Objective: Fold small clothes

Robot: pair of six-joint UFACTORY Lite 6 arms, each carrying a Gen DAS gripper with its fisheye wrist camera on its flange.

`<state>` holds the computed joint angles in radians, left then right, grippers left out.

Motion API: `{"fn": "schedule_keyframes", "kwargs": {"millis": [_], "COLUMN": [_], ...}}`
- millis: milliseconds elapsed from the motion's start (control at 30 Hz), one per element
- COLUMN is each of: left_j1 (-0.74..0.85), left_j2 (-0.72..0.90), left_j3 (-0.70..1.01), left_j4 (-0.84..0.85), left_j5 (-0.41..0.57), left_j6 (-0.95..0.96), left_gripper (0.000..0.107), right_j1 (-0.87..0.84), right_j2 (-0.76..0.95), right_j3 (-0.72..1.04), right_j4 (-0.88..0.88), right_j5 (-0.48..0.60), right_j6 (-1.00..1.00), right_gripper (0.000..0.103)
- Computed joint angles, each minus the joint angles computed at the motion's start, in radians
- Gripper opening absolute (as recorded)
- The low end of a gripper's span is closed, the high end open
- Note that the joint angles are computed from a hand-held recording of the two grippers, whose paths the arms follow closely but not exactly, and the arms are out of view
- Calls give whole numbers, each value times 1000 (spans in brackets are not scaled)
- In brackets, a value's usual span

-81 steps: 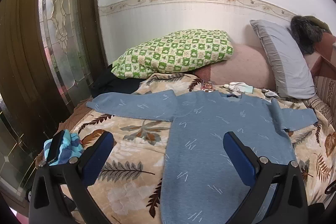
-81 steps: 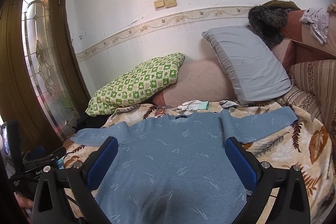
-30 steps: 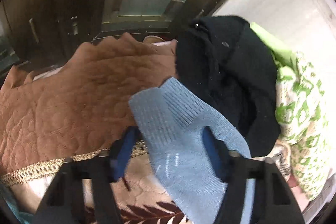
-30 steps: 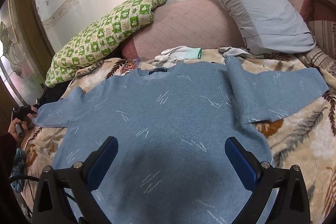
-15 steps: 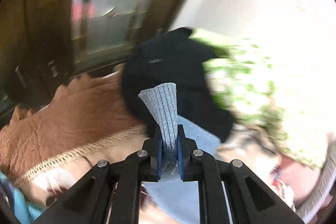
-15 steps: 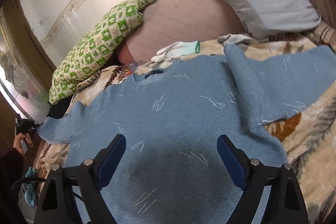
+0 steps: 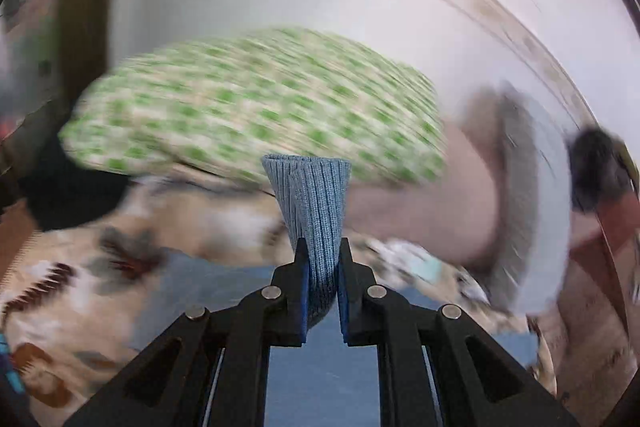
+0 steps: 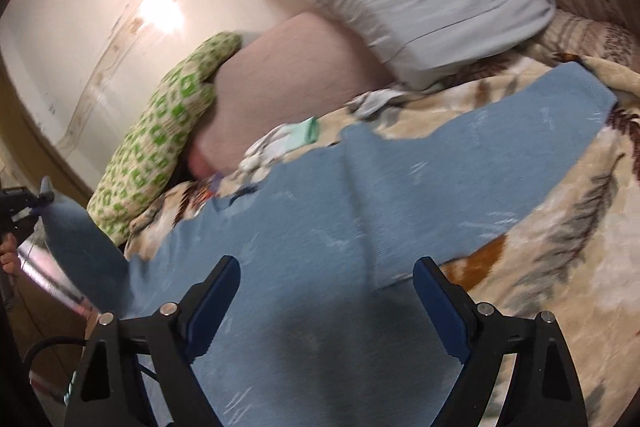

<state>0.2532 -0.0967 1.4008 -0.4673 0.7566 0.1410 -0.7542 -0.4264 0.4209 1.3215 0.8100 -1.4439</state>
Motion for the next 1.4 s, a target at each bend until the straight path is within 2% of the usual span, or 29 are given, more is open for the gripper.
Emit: {"fn": "schedule_keyframes", "kwargs": {"millis": [133,267,367,433,500,567,633,667,767,933,1000,1067,1133,1233,1300,1333,1400], "left_j1": [-391,-639,-739,-782,-804,-824,-848,-854,-851,-707,-668,-635,-634,-575,-492,-459,-437], "left_j2": [98,296,435,542,617,639,604,568,404,80,43,62,118,166,181,204,294], "left_j3": [-5,39,65,101,114,71,26,2,-107,-338,-389,-428,-451,-541,-585,-593,-565], "left_j4": [213,294,291,229,116,-68,-103,-57,240,763,910,973,1172,1430,1464,1505,1558], "left_j5": [-145,-279,-383,-441,-480,-542,-571,-571,-580,-504,-477,-444,-358,-400,-459,-464,-401], "left_j6": [-352,-573,-645,-630,-562,-409,-367,-388,-549,-829,-934,-954,-1084,-1320,-1355,-1385,-1426], "left_gripper": [11,11,11,12,17,23,32,37,39,53,55,55,55,55,55,55,55], "right_j1": [-147,-253,-330,-377,-409,-421,-415,-411,-412,-411,-409,-430,-451,-509,-537,-545,-555], "right_j2": [156,295,393,458,499,535,545,547,544,505,515,564,657,878,1011,1084,1225], "right_j3": [117,248,357,431,477,517,535,539,538,513,524,570,655,845,968,1043,1191], "right_j4": [15,-1,-12,-20,-25,-32,-46,-51,-61,-94,-109,-120,-144,-168,-164,-161,-135], "right_j5": [78,109,148,180,197,205,205,210,265,289,292,311,351,417,455,482,544], "right_j6": [-15,19,58,100,127,148,160,160,142,131,145,165,215,343,411,448,522], "right_gripper": [90,90,90,90,91,91,91,91,91,91,91,91,91,91,91,91,91]}}
